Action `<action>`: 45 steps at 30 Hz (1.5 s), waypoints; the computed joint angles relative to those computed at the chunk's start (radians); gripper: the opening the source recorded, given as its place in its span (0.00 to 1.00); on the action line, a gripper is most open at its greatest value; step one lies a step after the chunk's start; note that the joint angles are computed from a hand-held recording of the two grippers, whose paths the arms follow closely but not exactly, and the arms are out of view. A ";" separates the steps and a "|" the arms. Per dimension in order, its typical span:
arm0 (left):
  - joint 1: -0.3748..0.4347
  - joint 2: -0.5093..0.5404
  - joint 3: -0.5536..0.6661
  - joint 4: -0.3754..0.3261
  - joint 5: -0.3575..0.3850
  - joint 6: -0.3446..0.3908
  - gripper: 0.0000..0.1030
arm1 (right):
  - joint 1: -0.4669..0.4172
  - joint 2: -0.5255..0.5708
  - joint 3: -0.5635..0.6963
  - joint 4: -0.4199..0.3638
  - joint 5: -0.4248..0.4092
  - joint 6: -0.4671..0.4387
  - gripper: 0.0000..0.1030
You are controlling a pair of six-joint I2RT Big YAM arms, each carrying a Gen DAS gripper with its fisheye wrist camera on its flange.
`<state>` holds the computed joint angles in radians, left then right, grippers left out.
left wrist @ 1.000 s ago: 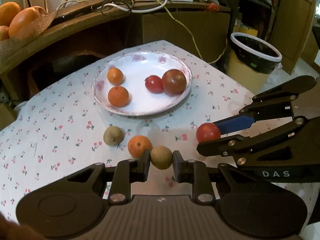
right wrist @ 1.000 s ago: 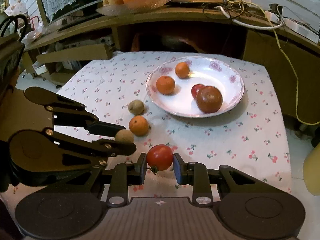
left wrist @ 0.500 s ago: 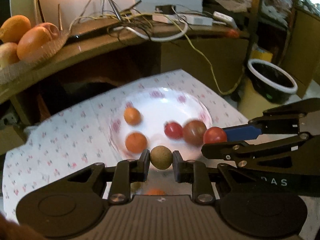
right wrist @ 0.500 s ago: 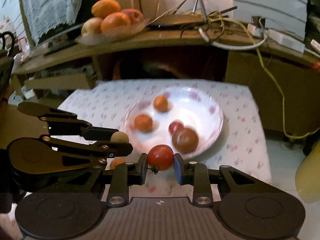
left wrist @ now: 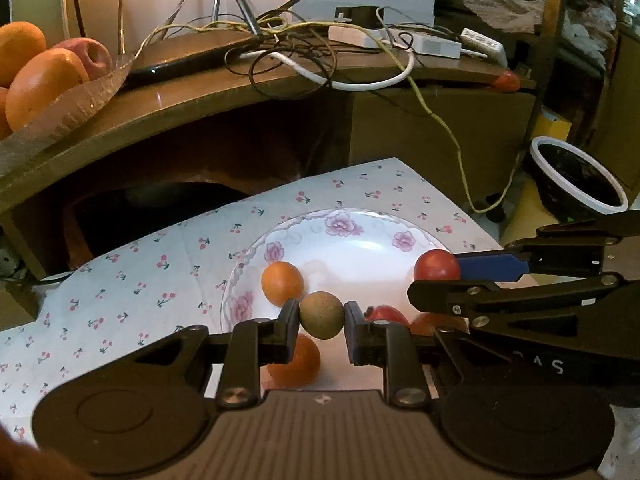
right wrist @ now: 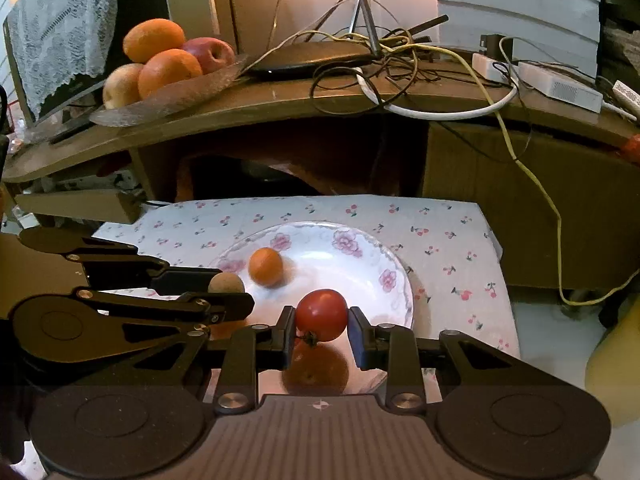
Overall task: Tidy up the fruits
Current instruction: 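Carry the kiwi and red tomato in both tools toward the plate, then open the left tool to drop the kiwi while the right tool releases the tomato, then move both open tools back toward the kiwi and orange on the cloth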
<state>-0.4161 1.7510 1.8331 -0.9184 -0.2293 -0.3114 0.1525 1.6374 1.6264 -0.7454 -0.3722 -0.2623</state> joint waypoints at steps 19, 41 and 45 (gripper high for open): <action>0.019 0.018 -0.005 0.011 0.013 -0.015 0.29 | 0.014 0.057 0.045 0.006 0.019 0.007 0.32; 0.003 -0.069 -0.067 -0.001 -0.050 -0.021 0.34 | 0.010 0.003 0.004 0.008 -0.042 0.002 0.38; -0.004 -0.104 -0.104 -0.005 -0.059 -0.040 0.34 | 0.014 -0.019 -0.015 -0.012 -0.061 -0.025 0.38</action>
<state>-0.4205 1.6467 1.7291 -0.9238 -0.2880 -0.3516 0.1669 1.6189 1.6110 -0.7578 -0.4336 -0.2870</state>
